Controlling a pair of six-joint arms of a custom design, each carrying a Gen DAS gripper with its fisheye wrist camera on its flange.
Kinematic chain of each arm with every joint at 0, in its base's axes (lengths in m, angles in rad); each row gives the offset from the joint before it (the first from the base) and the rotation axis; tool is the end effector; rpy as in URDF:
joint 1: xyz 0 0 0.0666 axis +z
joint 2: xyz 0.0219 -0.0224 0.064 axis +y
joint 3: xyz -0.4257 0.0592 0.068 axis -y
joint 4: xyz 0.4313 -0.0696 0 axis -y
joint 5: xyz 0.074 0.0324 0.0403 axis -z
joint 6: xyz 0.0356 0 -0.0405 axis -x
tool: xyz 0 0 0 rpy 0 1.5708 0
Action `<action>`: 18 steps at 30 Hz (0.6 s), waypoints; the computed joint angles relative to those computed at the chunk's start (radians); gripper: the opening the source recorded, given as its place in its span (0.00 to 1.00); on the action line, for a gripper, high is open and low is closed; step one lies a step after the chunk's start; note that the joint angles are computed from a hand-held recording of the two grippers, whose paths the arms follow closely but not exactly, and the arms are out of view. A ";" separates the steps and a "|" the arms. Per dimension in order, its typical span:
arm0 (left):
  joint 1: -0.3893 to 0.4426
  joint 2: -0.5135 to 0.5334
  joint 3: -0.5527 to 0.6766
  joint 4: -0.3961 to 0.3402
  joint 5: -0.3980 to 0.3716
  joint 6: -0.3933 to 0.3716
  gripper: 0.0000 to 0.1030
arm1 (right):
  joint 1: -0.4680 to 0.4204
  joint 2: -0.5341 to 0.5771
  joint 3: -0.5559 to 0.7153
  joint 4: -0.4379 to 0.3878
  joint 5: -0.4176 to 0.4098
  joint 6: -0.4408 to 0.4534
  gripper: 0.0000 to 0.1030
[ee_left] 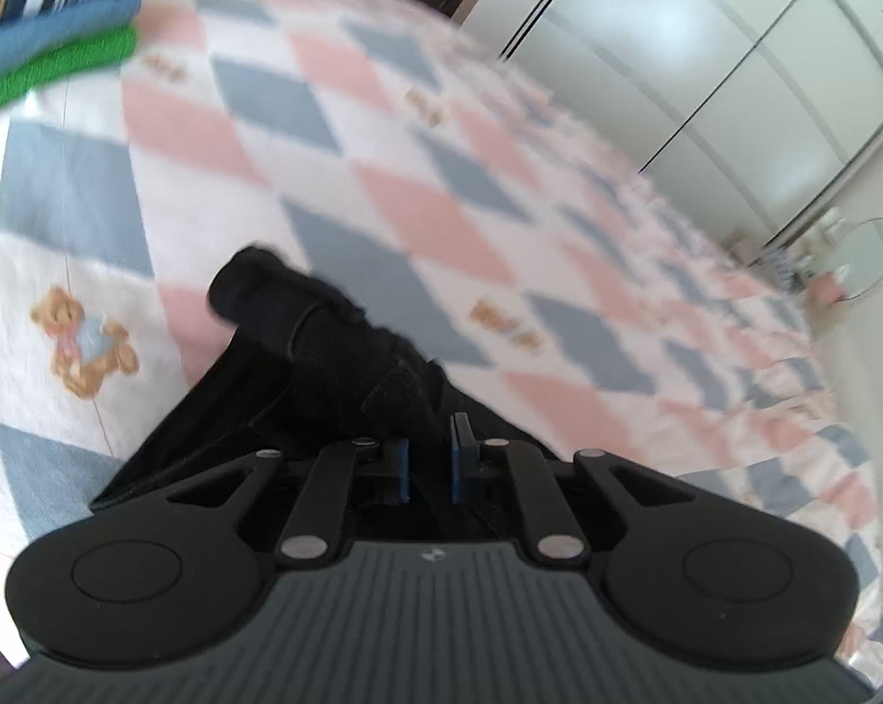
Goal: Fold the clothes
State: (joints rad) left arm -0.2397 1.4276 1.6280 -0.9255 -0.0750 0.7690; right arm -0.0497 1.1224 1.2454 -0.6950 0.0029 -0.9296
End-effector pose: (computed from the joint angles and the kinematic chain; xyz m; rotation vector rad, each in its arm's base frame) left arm 0.5182 -0.1243 0.5747 -0.6480 2.2404 -0.4305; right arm 0.4182 -0.0213 0.5371 1.0299 1.9288 0.5051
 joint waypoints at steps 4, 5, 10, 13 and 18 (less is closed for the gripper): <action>-0.026 -0.033 -0.099 -0.060 -0.027 0.064 0.10 | -0.026 -0.023 0.019 -0.039 0.022 0.080 0.01; -0.031 -0.038 -0.127 -0.065 -0.031 0.087 0.11 | -0.037 -0.023 0.011 -0.075 0.016 0.067 0.00; -0.046 -0.059 -0.173 -0.039 -0.057 0.102 0.11 | -0.049 0.007 -0.052 -0.186 0.024 -0.084 0.00; -0.050 -0.047 -0.134 -0.075 -0.061 0.019 0.11 | -0.041 0.013 -0.044 -0.184 0.042 -0.082 0.01; -0.074 -0.059 -0.085 -0.078 -0.105 -0.044 0.09 | -0.060 0.014 -0.005 -0.201 -0.004 -0.014 0.01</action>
State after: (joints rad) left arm -0.3137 1.3686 1.5428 -1.0035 -0.1798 0.7248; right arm -0.1095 1.1369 1.2402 -0.8963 -0.0015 -0.9439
